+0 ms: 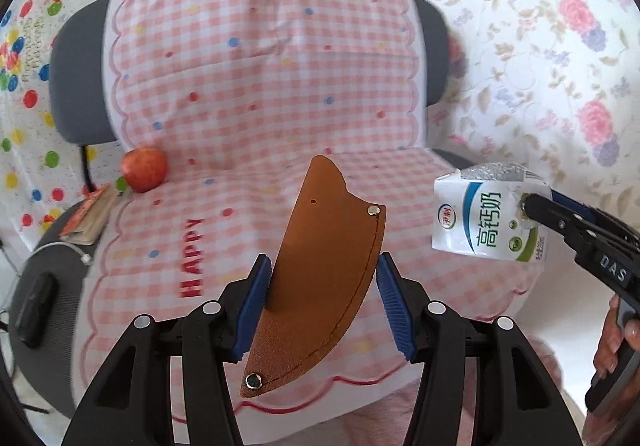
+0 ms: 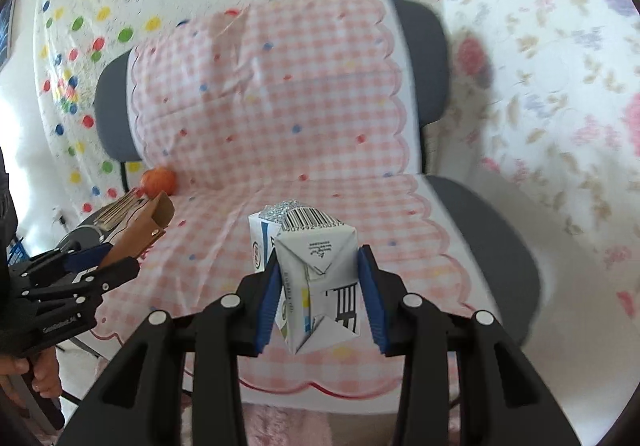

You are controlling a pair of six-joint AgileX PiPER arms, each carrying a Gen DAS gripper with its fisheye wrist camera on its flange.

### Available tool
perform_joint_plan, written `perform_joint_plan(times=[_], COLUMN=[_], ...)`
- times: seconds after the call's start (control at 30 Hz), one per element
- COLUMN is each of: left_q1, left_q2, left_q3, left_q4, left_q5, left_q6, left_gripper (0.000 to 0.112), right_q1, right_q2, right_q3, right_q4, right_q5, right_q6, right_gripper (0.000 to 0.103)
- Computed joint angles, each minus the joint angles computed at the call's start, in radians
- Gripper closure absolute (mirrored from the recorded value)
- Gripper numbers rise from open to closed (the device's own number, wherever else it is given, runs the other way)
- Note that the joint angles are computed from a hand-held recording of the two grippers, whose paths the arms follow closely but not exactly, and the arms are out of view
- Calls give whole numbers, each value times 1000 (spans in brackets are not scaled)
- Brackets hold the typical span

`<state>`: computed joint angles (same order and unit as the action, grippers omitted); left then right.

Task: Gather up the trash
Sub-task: 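Carry the sheath and milk carton in both grippers over the wastebasket, then open both grippers to drop the sheath and carton into the wastebasket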

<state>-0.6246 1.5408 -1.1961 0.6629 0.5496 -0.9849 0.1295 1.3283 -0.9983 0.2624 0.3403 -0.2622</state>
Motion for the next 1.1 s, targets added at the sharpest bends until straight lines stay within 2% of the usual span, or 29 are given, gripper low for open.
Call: perform_joint_plan(times=[0.07,0.17,0.27,0.4,0.5,0.6,0.73,0.97,1.0,1.03,1.07,1.1], left_q1=[-34,-103,-162,-248,-295,-331,-357,-369,-372,-374,-379,-385], left_q2=[12,39,68,131,185,236,323,456,469,489,493,486], left_q3=[-12,-34,-57,-108,-149,-187,-272,-437,-455,-487,-491,-478], left_q4=[-22,-29,-100,-238,-382,-492,-676,-761,-770,-775,-741,-703], left_q5=[-37,-81,-116,-136,-144,-134,-84,27,41,67,62,47], left_q6=[14,53,161,348,503,618,792,866,877,887,857,820], left_gripper=[57,57,57,57,57,57,57,55,48,40,30,27], right_q1=[-32,-75,-152,-318,-499,-693,-942,-1027,-1050,-1047,-1059,-1051], right_q2=[-79,-206,-331,-465,-542,-581,-570,-517,-505,-492,-485,-482], right_q3=[52,134,210,296,355,405,445,457,460,459,465,465], right_q4=[-64,-244,-302,-205,-63,76,241,266,298,306,338,339], right_q5=[8,33,84,177,252,325,416,405,414,406,405,398], right_q6=[56,223,268,151,-28,-232,-487,-582,-623,-625,-657,-653], right_gripper=[66,66,66,66,66,66,65,64,62,47,37,37])
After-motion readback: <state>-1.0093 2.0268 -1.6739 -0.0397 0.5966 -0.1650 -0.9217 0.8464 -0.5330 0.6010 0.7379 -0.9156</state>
